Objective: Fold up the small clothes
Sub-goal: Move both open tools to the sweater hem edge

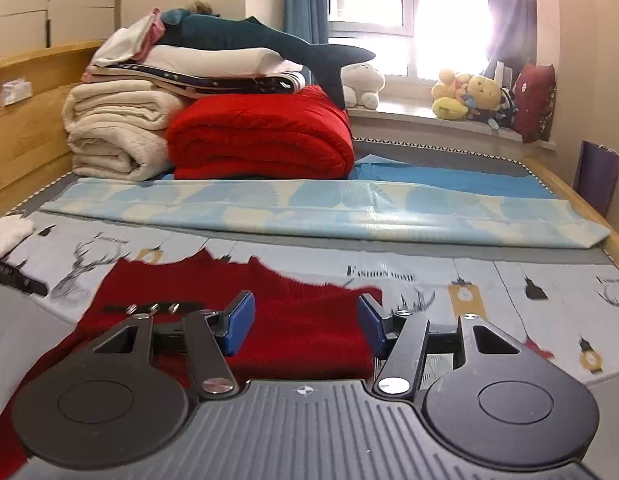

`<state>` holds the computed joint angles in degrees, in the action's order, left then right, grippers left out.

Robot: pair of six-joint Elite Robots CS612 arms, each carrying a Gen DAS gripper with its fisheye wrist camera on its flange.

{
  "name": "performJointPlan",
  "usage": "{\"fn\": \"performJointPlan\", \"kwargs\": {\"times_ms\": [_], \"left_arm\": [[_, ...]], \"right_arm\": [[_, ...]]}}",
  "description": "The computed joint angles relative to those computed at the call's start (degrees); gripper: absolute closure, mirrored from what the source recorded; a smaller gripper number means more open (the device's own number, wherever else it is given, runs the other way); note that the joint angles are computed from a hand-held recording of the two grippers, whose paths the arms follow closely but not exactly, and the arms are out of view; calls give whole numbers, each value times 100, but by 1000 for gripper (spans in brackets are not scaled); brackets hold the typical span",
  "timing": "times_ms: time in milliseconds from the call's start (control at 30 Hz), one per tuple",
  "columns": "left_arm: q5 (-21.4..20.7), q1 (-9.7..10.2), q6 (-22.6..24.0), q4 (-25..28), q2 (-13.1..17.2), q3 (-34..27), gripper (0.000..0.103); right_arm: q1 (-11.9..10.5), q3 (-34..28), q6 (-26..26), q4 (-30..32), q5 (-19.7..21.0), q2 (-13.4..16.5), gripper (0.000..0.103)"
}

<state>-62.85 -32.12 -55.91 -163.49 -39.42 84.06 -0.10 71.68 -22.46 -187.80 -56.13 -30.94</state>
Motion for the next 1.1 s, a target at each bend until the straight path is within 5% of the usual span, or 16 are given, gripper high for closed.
{"fn": "performJointPlan", "kwargs": {"times_ms": [300, 433, 567, 833, 1100], "left_arm": [[443, -692, 35, -339, -266, 712, 51], [437, -936, -126, -2, -118, 860, 52], [-379, -860, -815, 226, -45, 965, 52], [-552, -769, -1588, 164, -114, 1223, 52], [-709, -675, -1978, 364, -133, 1268, 49]], "right_arm": [[-459, 1379, 31, -635, -200, -396, 43], [-440, 1675, 178, -1208, -1076, -301, 45], [-422, 1747, 101, -1303, -942, -288, 47], [-333, 1496, 128, 444, -1452, -333, 46], [-252, 1381, 181, 1150, -2098, -301, 46]]}}
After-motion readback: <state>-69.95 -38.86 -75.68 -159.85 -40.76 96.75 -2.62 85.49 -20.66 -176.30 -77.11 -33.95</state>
